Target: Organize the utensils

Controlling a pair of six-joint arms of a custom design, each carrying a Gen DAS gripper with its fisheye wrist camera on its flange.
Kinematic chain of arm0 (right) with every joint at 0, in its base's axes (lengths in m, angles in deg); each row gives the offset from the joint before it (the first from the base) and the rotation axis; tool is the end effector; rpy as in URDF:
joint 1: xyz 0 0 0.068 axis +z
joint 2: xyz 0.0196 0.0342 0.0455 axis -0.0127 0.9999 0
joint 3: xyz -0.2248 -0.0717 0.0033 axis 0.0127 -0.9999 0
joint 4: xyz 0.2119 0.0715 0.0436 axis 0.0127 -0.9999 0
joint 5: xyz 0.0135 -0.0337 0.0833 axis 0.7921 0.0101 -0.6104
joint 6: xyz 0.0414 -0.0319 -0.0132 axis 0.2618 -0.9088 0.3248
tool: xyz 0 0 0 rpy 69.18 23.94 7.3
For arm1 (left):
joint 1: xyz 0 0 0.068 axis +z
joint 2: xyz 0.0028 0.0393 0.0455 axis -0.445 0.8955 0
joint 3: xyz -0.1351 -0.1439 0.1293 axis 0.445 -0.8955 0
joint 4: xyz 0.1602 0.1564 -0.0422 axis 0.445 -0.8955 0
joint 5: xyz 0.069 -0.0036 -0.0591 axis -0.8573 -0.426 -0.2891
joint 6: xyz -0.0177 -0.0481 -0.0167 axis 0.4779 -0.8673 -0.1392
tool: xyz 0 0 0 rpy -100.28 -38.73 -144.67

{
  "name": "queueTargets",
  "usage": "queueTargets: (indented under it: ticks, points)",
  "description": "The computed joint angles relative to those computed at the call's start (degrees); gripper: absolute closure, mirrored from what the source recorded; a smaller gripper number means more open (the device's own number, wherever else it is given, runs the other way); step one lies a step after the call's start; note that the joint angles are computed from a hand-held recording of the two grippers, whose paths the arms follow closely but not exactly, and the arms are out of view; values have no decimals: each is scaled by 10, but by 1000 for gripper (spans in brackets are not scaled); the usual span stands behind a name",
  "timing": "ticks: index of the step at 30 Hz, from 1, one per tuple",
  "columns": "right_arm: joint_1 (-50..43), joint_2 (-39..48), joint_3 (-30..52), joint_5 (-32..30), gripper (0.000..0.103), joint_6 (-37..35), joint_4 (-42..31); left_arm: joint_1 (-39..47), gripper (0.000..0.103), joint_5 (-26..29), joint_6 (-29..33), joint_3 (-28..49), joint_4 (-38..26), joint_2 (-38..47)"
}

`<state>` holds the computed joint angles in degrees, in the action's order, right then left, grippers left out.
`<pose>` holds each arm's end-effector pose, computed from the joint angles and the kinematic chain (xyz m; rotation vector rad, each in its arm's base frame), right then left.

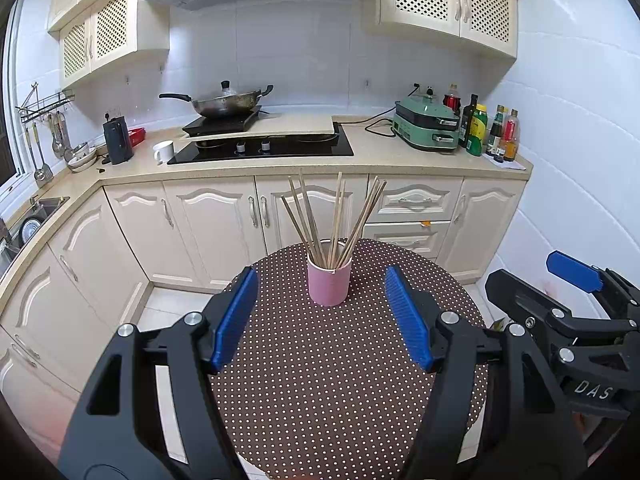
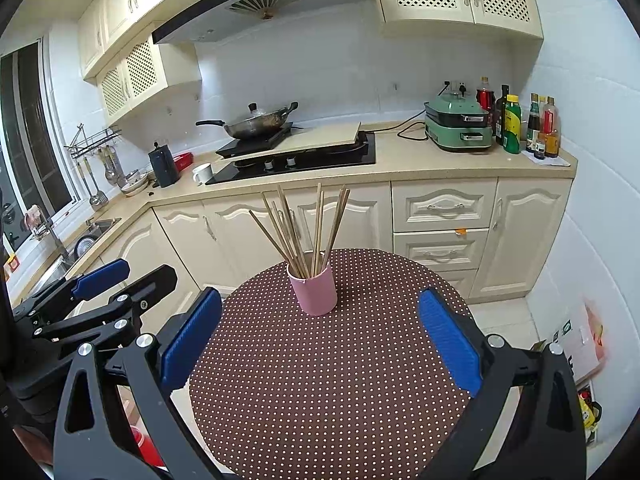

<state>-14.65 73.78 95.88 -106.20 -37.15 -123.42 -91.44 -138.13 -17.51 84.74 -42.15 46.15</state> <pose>0.2067 -0.0275 0.3754 -0.4663 2.1810 0.5150 0.1112 -0.1682 0.3453 -0.2943 2.1228 0.1730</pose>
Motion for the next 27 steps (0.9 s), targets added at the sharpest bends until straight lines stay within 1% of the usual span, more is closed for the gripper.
queueTargets:
  ticks: [10,22,27]
  points:
    - [5,12,6,4,8,0,0,6,37,7,-1,2,-2,3]
    - [7,33,14,18,8,1,-10,30,37,27,35,6,24,11]
    - [18,44,20,33,8,1,-21,46,37,50,45,0,32,11]
